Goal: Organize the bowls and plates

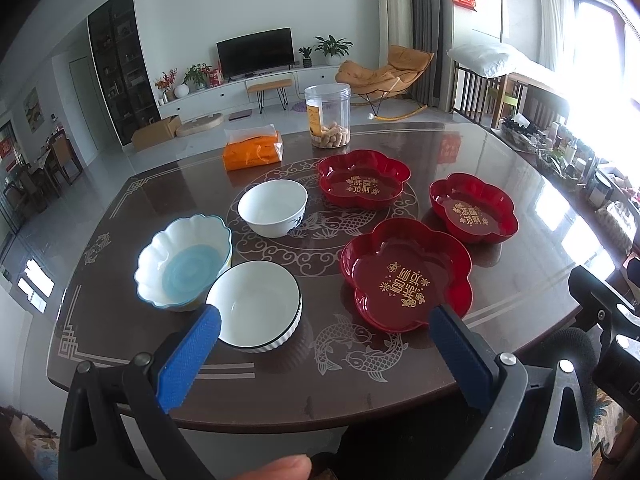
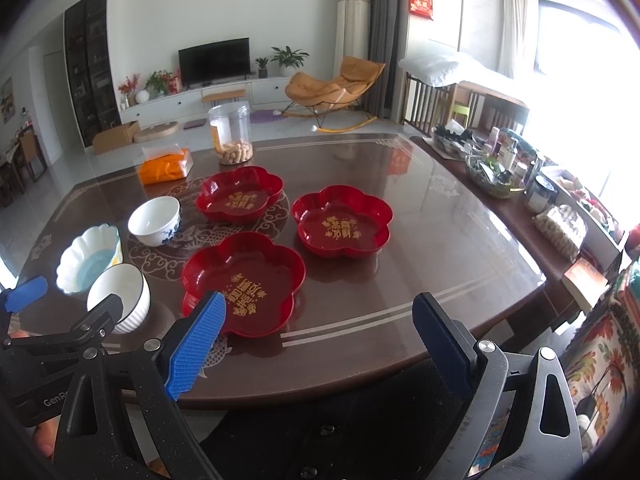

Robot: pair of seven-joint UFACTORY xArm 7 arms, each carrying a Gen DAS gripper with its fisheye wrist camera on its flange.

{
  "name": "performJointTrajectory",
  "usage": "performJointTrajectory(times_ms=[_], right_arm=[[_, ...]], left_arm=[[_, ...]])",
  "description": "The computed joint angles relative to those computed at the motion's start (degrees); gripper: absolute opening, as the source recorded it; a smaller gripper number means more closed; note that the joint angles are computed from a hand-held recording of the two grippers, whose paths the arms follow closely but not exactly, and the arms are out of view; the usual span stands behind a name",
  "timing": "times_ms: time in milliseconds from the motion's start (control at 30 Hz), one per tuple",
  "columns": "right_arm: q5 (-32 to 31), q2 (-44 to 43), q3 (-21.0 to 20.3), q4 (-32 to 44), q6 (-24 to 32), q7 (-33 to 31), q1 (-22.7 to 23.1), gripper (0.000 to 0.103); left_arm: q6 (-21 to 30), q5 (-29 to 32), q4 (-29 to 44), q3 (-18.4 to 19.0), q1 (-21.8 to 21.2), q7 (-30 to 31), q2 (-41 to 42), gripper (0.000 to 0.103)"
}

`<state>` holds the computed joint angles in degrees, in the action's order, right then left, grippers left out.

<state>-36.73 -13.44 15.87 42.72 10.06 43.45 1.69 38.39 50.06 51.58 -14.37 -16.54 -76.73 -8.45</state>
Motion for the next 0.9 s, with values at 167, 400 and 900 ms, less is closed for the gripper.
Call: performJointTrajectory(times_ms=[167, 400, 900], right_arm=[[0.27, -0.32, -0.03, -0.27, -0.3, -0.11, 0.01, 0.096], [2.24, -0.08, -0.71, -0.21, -0.31, -2.04, 1.25, 0.096], [6.03, -4.21, 1.53, -2.74, -1.94, -5.22, 1.04, 0.096]], left_arm=[[-0.01, 0.44, -0.3, -0.1, 0.08, -0.64, -0.44, 0.103], [1.05, -0.82, -0.94, -0.26, 0.26, 0.23, -1.57, 0.103], [3.36, -2.69, -6.07, -3.5, 2.23, -0.68, -10.04, 0.103]])
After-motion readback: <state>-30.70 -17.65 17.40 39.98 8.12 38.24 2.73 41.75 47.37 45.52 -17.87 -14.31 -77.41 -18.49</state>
